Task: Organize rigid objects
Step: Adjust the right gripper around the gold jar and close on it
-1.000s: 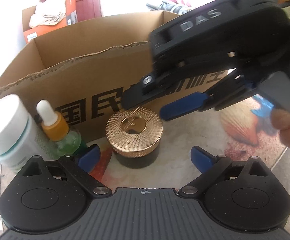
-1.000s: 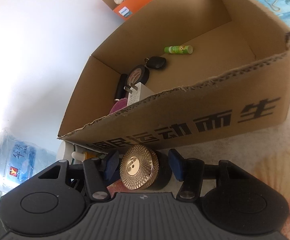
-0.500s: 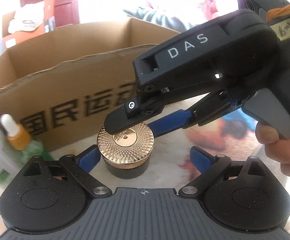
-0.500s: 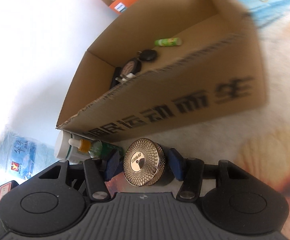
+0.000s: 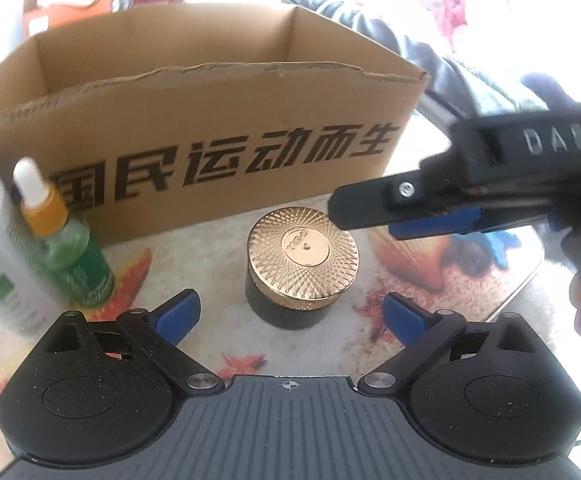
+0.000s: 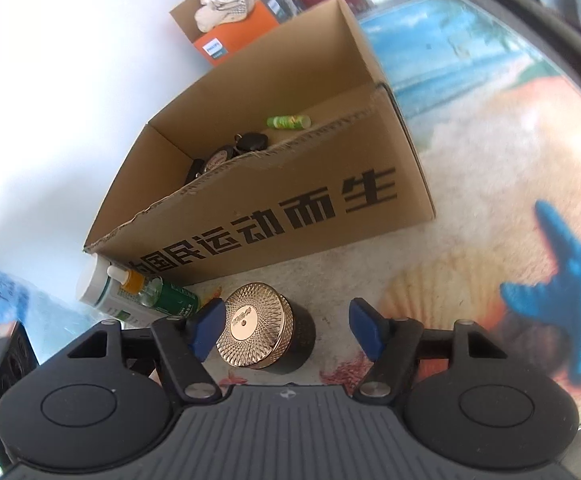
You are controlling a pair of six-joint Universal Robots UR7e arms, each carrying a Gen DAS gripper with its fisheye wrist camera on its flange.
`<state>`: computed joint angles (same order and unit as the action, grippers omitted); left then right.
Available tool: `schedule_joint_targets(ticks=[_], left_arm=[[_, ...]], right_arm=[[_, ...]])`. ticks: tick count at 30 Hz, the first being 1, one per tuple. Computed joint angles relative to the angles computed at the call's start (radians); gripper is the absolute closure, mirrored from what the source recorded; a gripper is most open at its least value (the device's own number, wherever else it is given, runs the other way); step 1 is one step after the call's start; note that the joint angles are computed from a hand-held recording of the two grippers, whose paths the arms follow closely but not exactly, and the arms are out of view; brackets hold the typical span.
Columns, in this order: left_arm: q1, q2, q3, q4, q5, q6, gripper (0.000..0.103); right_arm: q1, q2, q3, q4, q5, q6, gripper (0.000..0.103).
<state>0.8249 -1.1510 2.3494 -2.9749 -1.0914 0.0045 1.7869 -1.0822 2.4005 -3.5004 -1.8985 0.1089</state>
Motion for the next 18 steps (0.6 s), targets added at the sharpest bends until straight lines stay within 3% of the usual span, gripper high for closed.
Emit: schedule_joint_targets(ticks=[4,9,15,18], left_arm=[[0.013,-0.006,-0.017,0.026,-0.017,-0.024,0.005],[0.047,-0.015,-0.041,0.036,-0.117,-0.020,0.000],[0.074,-0.015,-0.048,0.002,-0.174,-0.019,0.000],[0.066,-0.006,-0.030,-0.068,-0.135,-0.028,0.000]], right_arm=[[0.007,0.016,-0.003,-0.022,-0.009,-0.012,0.031],[0.002,0.029,0.002,-0.050,0.005,-0.007,0.031],[0.002,0.025,0.010,-0.067,0.010,-0.010,0.031],[-0.004,0.028,0.012,-0.074,0.023,-0.007,0.031]])
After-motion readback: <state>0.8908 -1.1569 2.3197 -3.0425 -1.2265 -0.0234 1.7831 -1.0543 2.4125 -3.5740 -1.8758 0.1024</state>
